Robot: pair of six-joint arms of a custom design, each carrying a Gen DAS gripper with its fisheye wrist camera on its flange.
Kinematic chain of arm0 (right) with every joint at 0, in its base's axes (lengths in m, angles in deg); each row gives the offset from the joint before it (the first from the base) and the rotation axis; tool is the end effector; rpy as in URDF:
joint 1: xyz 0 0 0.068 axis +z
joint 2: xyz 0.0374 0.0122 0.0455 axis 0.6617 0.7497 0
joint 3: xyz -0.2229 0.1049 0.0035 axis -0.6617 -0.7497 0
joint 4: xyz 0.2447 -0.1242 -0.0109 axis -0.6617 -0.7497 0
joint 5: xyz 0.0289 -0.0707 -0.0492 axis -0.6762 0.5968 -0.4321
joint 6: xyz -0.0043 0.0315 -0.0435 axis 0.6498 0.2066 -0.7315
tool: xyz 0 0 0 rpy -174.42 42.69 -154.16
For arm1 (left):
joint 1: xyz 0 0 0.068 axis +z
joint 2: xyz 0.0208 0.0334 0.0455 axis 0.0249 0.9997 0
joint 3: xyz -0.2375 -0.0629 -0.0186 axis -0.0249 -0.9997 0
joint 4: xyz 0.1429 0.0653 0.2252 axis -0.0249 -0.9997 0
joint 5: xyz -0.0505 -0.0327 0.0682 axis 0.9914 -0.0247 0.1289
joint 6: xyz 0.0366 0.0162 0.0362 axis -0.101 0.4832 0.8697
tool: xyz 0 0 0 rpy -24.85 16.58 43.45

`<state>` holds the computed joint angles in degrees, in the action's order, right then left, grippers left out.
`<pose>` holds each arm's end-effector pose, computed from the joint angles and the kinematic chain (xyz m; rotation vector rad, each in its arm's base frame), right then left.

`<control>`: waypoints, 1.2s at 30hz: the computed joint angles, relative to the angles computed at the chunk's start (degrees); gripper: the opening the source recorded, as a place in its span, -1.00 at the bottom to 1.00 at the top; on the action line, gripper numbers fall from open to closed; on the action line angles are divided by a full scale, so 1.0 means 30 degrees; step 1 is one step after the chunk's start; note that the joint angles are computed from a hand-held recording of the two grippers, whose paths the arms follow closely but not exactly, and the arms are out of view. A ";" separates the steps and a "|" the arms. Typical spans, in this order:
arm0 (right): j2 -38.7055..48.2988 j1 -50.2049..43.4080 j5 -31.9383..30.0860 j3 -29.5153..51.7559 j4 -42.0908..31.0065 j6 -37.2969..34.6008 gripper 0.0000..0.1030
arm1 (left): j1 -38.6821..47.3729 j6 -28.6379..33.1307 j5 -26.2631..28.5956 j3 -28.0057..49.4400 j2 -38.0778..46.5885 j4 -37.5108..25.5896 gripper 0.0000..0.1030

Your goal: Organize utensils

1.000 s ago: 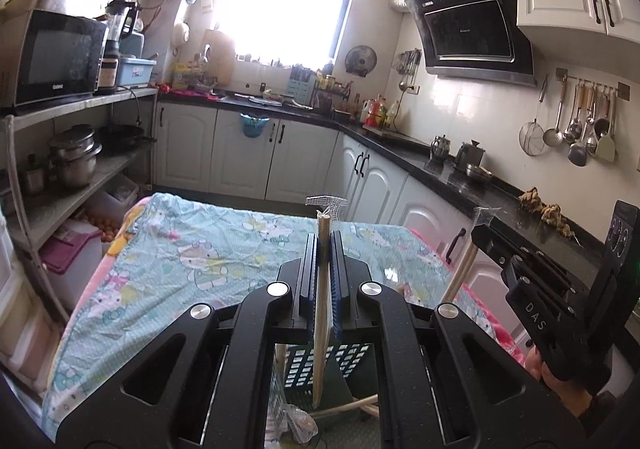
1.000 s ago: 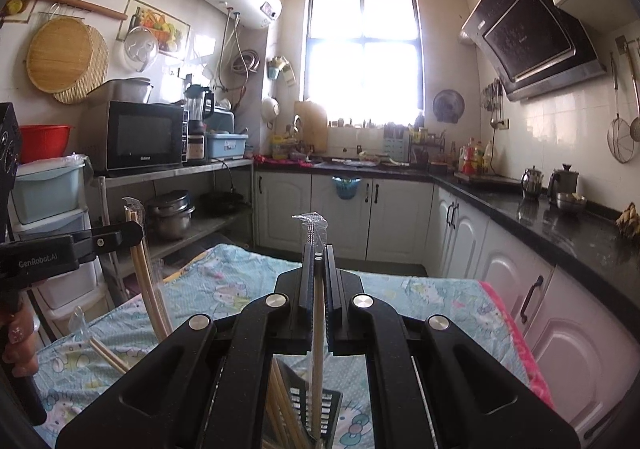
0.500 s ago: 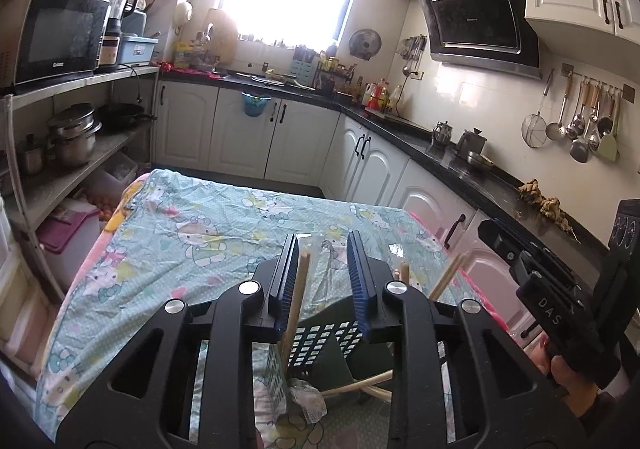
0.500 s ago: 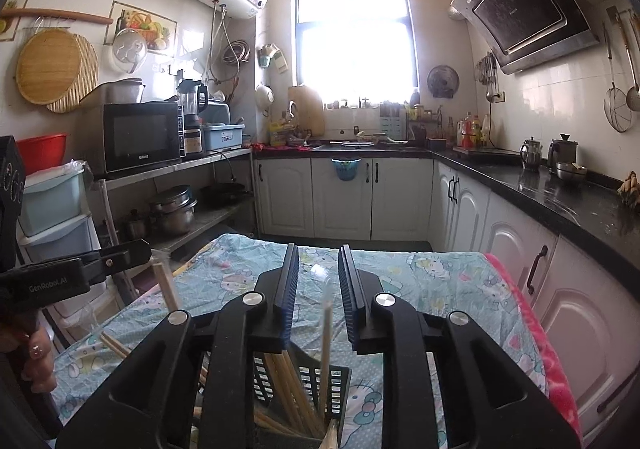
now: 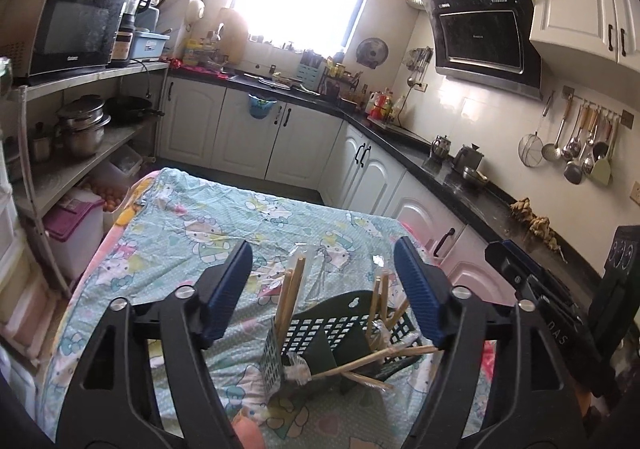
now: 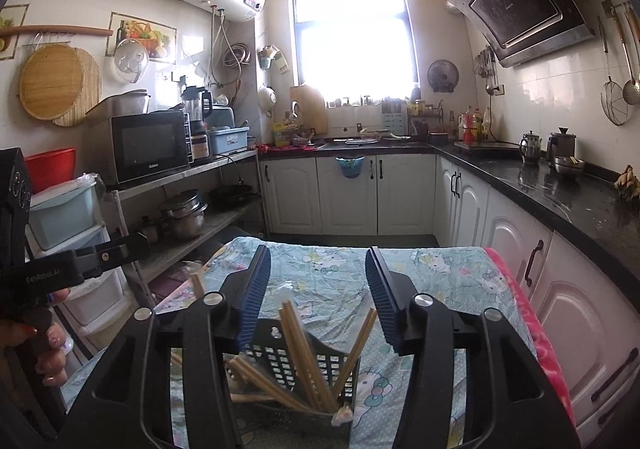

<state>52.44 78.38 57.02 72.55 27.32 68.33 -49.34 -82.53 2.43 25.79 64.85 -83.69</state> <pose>0.1949 0.1304 0.3530 -0.1538 1.8471 0.2456 0.1705 -0.1838 0.3595 0.0327 1.9960 -0.4810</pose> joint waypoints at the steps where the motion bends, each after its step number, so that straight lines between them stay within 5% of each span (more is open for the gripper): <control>1: -0.0134 0.0161 0.0136 0.0099 -0.0271 0.0026 -0.01 | -0.0181 -0.0137 -0.0160 0.0045 -0.0184 -0.0232 0.36; 11: -0.1917 0.2044 0.1571 0.0194 -0.2415 0.0717 0.33 | -0.2601 -0.1472 -0.2147 0.0049 -0.1485 -0.2177 0.79; 25: -0.5252 0.5251 0.4477 -0.2029 -0.5560 0.2626 0.79 | -0.5993 -0.4312 -0.4330 -0.1635 -0.2840 -0.4700 0.79; 36: -0.6494 0.7498 0.5886 -0.4060 -0.7970 0.5494 0.86 | -0.7993 -0.7213 -0.4846 -0.3795 -0.2905 -0.5809 0.79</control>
